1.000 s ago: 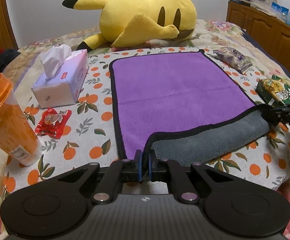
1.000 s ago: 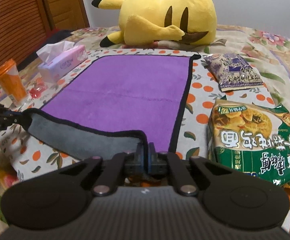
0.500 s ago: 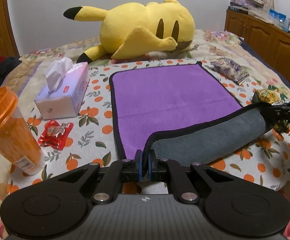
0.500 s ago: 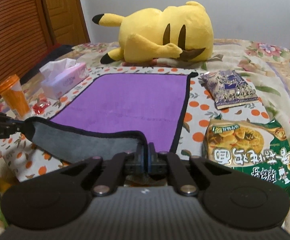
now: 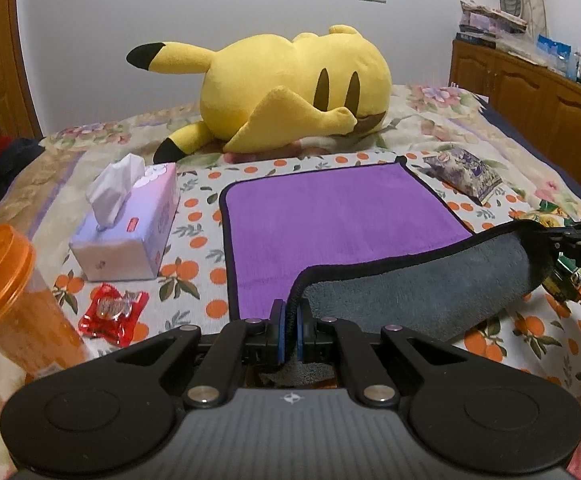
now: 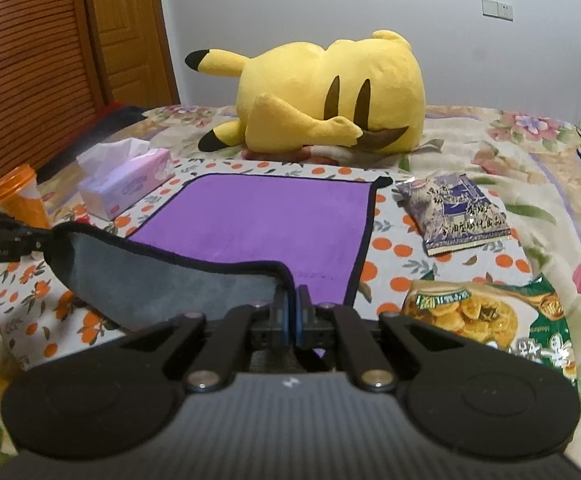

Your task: Fold towel

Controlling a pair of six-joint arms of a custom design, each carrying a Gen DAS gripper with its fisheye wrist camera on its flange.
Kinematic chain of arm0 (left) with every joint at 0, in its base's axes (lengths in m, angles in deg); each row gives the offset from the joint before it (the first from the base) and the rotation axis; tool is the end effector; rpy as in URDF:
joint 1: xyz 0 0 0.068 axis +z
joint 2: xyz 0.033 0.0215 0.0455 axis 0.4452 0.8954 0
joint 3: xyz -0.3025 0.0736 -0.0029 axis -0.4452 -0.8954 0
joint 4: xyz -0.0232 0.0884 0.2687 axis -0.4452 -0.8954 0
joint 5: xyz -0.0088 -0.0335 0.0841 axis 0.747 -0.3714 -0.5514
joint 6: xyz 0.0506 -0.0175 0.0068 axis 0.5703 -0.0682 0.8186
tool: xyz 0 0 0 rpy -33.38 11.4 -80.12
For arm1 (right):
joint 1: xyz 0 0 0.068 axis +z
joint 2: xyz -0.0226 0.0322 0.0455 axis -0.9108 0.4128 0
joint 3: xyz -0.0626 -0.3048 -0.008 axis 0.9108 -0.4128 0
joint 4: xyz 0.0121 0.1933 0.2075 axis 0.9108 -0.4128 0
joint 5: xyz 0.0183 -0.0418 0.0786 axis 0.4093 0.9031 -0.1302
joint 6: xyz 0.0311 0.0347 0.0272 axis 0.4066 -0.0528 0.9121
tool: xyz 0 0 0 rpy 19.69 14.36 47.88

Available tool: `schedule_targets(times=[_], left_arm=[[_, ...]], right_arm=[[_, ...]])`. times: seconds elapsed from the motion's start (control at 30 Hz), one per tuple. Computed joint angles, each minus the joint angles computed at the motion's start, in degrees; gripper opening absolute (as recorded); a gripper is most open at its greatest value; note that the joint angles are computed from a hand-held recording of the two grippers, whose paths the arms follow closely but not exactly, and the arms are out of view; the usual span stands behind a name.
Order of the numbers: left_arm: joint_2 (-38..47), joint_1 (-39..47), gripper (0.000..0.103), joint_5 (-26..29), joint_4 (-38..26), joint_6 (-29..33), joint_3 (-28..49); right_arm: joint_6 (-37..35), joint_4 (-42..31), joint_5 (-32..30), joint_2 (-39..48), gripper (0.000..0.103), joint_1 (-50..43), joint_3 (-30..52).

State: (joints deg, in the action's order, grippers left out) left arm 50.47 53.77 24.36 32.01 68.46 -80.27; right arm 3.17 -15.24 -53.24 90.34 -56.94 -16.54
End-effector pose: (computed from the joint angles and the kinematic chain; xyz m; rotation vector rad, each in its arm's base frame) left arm 0.1350 0.0607 0.1430 -0.1314 2.2823 0.1170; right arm 0.2351 0.0539 0.1167 -0.7294 2.0786 0.5262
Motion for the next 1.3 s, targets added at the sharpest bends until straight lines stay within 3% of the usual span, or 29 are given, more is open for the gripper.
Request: schedule_targets(times=[0.53,0.93,1.3], left_arm=[[15.1,-3.1,0.006,-2.4,13.9,-0.4,1.6],[12.1,-5.1,0.006,-2.2,11.8,-2.2,4.3],[18.4,-4.8,0.006,-1.0,14.7,-2.0,9.4]], right_arm=[[-1.4,3.6,2.0,7.3,0.004,1.5,3.5],[0.6,6.5,1.4,6.8,0.004,1.6,4.3],[1.6,7.3,3.9,7.5,0.004,3.4,8.2]])
